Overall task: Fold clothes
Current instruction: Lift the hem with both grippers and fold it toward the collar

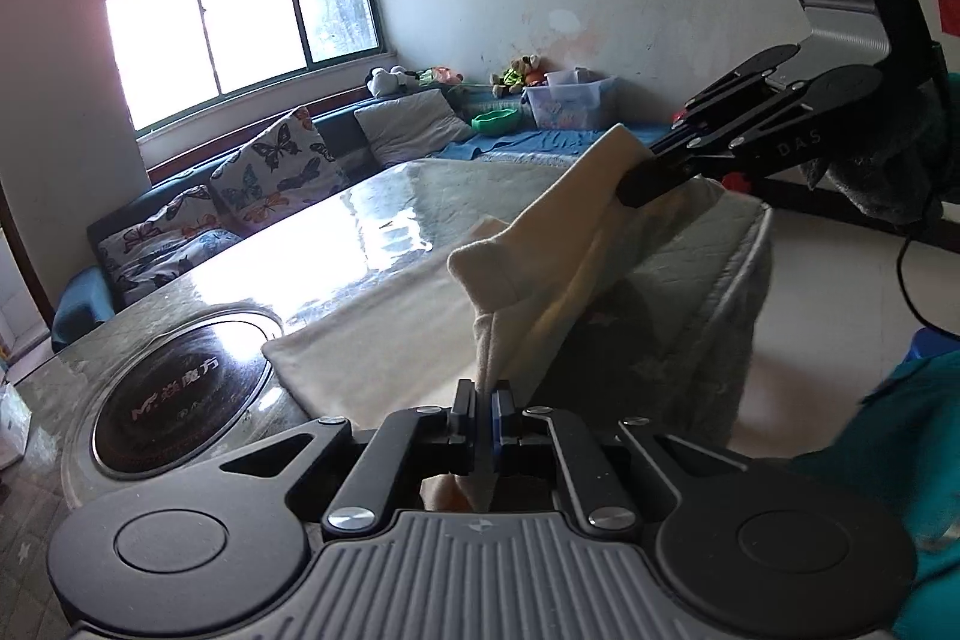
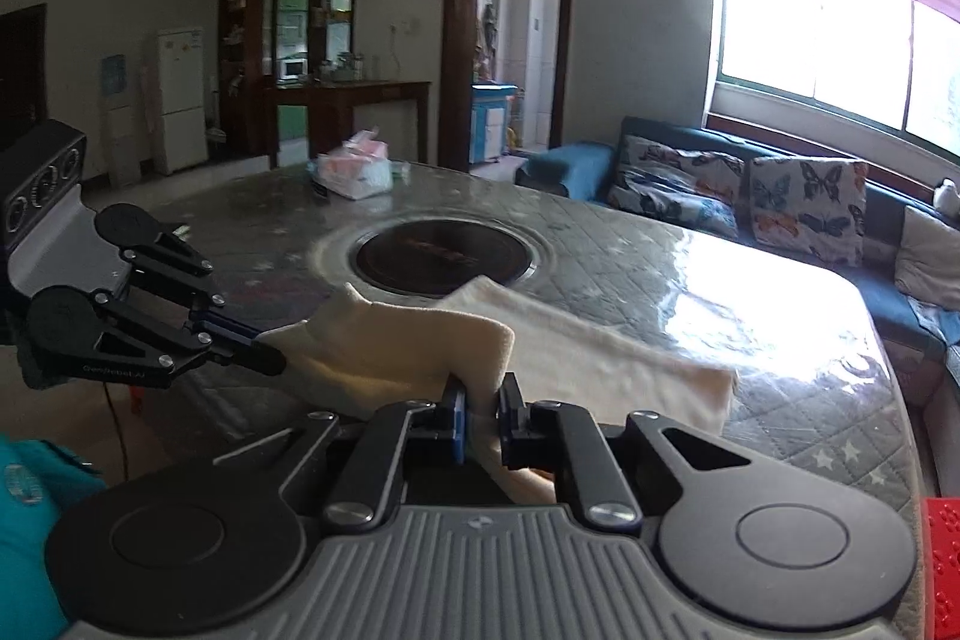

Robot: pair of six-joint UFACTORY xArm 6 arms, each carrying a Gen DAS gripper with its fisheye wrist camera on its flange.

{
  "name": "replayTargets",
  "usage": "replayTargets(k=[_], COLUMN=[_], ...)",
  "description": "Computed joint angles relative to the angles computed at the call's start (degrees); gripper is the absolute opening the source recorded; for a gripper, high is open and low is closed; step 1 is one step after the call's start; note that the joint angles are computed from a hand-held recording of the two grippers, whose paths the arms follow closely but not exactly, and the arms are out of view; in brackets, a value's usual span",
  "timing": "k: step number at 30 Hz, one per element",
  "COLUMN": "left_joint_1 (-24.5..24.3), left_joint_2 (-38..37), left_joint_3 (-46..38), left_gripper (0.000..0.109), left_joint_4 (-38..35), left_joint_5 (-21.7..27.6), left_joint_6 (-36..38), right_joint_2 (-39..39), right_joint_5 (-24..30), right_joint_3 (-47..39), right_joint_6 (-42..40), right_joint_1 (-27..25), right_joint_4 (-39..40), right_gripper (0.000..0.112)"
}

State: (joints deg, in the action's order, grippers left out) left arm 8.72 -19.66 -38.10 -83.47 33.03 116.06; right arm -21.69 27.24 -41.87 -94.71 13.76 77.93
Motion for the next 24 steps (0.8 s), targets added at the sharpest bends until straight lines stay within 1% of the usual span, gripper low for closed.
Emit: replayTargets(k=[2,6,11,15,19,20,21,22,24], left_joint_1=[0.48,-0.47,-2.33,-3.84,-5.97,-6.61,-7.10,-7.63,-8.39], left_joint_2=[-0.87,1.78,9.25,16.90,25.73,28.22,30.76,33.35,37.98], left_joint_3=[0.11,-2.78,-10.01,-17.88,-27.07,-29.52,-31.88,-34.24,-38.13], left_gripper=[0.005,0.005,0.005,0.005,0.005,0.005,0.005,0.005,0.006], left_joint_4=[0.57,-1.22,-5.43,-7.31,-5.15,-3.47,-1.52,0.54,6.97], left_joint_5=[0.50,-1.41,-5.00,-8.00,-12.56,-13.78,-14.92,-16.39,-18.37], left_joint_6=[-1.12,-1.60,-0.36,-0.56,-5.11,-7.49,-10.01,-12.59,-20.07], right_joint_2=[-1.42,0.04,5.73,13.37,21.32,23.32,27.09,28.73,33.38], right_joint_5=[0.65,0.34,-0.86,-1.59,-2.66,-2.90,-3.68,-3.71,-4.23], right_joint_3=[0.64,-1.07,-6.37,-13.76,-21.73,-23.82,-27.49,-29.09,-33.32], right_joint_6=[0.73,0.82,1.55,3.35,7.07,8.30,10.42,11.66,15.26], right_joint_1=[0.06,0.49,0.67,0.35,0.63,0.72,0.88,0.86,0.97], right_joint_4=[-1.21,-1.13,-0.79,-2.84,-6.71,-7.97,-10.20,-11.38,-14.63], right_gripper=[0.009,0.009,0.009,0.009,0.009,0.009,0.009,0.009,0.009])
